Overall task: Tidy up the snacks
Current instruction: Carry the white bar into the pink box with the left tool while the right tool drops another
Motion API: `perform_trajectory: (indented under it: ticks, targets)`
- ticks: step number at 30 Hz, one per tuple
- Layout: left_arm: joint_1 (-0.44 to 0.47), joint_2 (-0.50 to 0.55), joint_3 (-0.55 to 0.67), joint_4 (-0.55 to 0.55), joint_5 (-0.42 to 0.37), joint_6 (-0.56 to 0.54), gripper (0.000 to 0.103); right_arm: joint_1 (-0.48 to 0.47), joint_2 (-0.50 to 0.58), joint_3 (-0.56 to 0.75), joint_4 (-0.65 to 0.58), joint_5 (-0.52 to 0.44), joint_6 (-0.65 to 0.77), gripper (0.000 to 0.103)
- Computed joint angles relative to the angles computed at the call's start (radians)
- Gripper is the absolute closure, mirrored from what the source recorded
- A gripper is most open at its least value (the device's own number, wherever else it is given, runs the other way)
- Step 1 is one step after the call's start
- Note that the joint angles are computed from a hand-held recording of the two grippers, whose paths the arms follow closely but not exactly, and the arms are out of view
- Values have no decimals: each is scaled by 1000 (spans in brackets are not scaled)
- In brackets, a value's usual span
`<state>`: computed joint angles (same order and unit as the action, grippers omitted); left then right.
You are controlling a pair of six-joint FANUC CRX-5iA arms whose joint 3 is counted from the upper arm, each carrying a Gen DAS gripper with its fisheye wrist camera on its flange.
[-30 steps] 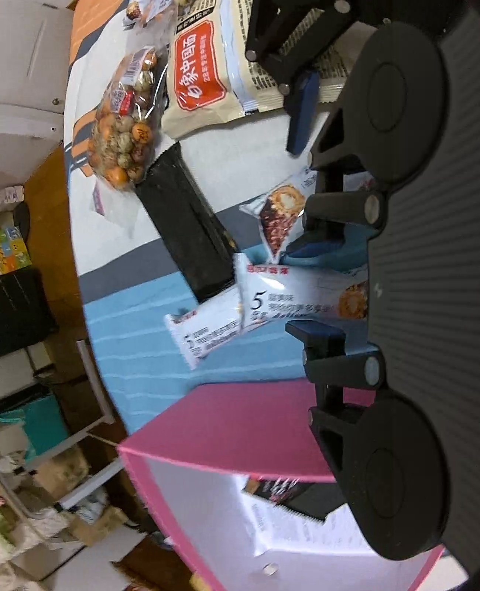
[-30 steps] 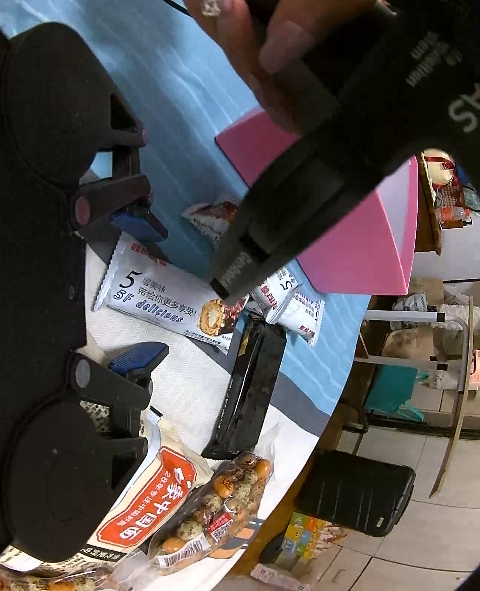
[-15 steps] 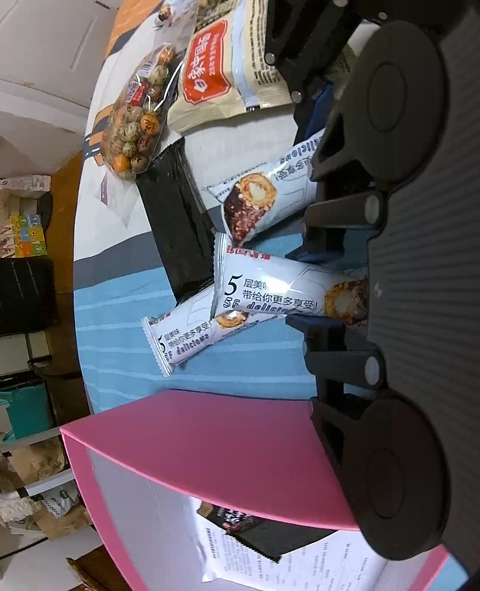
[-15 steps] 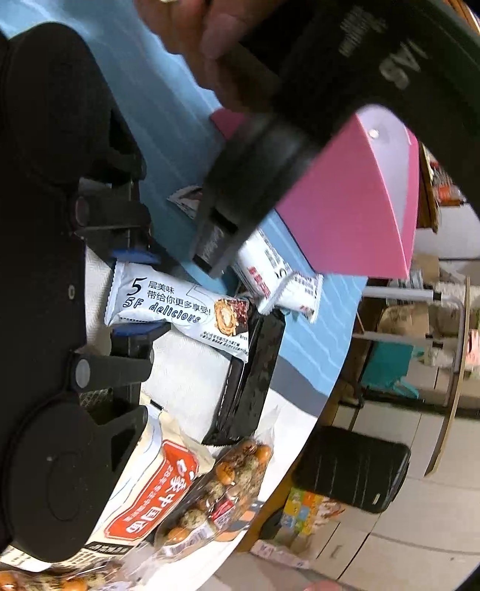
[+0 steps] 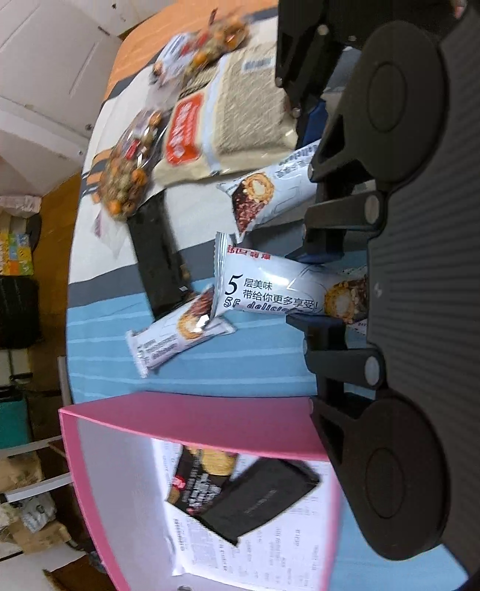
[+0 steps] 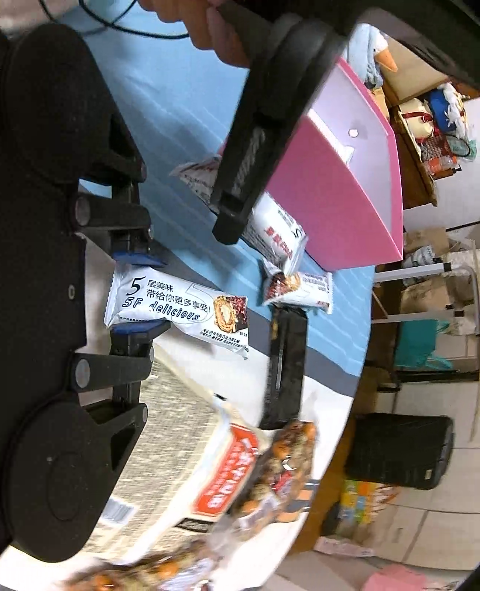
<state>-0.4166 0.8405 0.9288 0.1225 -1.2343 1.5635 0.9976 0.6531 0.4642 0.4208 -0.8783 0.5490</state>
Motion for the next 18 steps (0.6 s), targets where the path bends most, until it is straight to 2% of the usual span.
perform_trajectory:
  ticks: [7, 13, 18]
  targets:
    - [49, -113, -206, 175, -5, -104, 78, 14, -60, -8, -111, 2, 48, 69]
    - [59, -221, -320, 137, 16, -132, 78, 51, -67, 17, -86, -44, 77, 69]
    - [85, -275, -358, 129, -7, -141, 78, 66, -69, 61, -100, -75, 139, 69]
